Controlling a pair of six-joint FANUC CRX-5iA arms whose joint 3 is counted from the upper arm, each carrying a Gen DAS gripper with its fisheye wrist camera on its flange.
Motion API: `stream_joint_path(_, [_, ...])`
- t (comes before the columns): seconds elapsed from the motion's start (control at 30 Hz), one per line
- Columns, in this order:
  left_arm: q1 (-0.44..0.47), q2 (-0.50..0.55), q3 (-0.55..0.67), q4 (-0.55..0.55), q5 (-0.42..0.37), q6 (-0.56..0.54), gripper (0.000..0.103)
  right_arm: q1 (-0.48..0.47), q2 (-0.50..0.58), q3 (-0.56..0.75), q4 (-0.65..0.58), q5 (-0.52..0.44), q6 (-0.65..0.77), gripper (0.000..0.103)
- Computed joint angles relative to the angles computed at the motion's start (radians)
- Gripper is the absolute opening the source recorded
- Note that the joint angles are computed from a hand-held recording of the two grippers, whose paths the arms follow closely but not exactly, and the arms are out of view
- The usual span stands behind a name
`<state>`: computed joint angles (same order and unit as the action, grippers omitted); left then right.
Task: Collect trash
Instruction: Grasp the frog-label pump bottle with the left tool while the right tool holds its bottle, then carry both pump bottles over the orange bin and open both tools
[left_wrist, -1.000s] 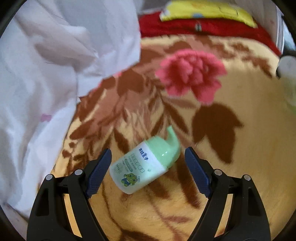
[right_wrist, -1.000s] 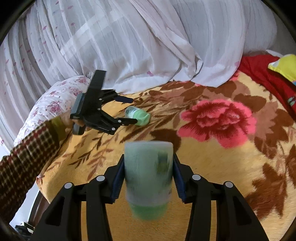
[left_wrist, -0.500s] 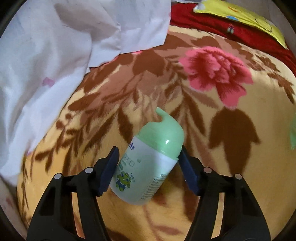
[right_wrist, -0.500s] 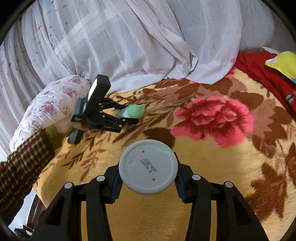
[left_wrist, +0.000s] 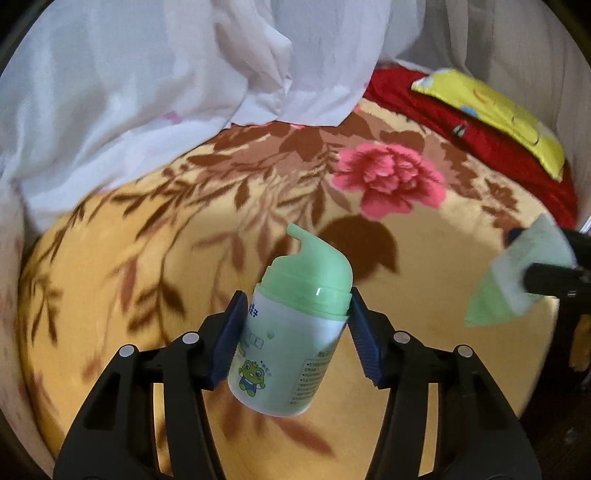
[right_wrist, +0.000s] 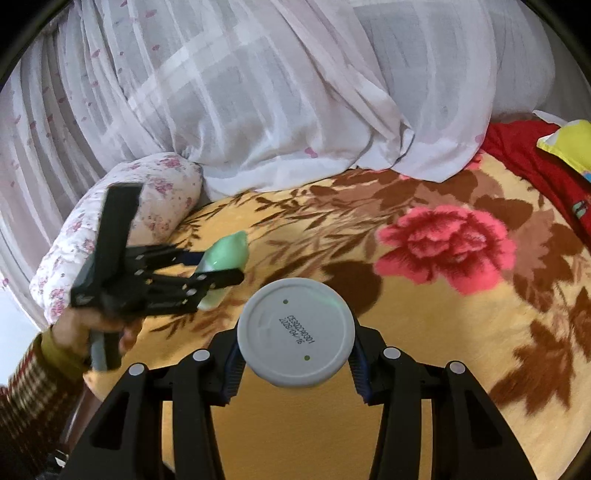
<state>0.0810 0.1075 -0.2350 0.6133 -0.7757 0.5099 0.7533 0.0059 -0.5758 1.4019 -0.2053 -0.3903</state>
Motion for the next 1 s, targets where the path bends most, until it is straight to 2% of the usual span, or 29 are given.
stream_joint_path(0.2, [0.063, -0.195, -0.186, 0.049, -0.007, -0.021, 0.053, 0.137, -0.043, 0.005, -0.164, -0.100, 0.127, 0.047])
stream_joint_path(0.37, [0.153, -0.393, -0.361, 0.098, -0.058, -0.064, 0.053, 0.270, -0.088, 0.003, -0.293, -0.187, 0.241, 0.047])
stream_joint_path(0.5, [0.221, -0.539, -0.482, 0.100, -0.130, -0.097, 0.053, 0.377, -0.114, -0.008, -0.405, -0.235, 0.316, 0.047])
stream_joint_path(0.57, [0.267, -0.611, -0.545, 0.092, -0.198, -0.113, 0.052, 0.428, -0.119, -0.012, -0.474, -0.257, 0.352, 0.047])
stream_joint_path(0.8, [0.400, -0.750, -0.680, 0.035, -0.385, -0.158, 0.052, 0.565, -0.086, -0.023, -0.740, -0.310, 0.442, 0.047])
stream_joint_path(0.93, [0.450, -0.784, -0.725, -0.007, -0.433, -0.167, 0.052, 0.596, -0.049, -0.023, -0.861, -0.305, 0.477, 0.047])
stream_joint_path(1.0, [0.459, -0.789, -0.738, -0.023, -0.438, -0.168, 0.052, 0.607, -0.041, -0.029, -0.880, -0.307, 0.471, 0.047])
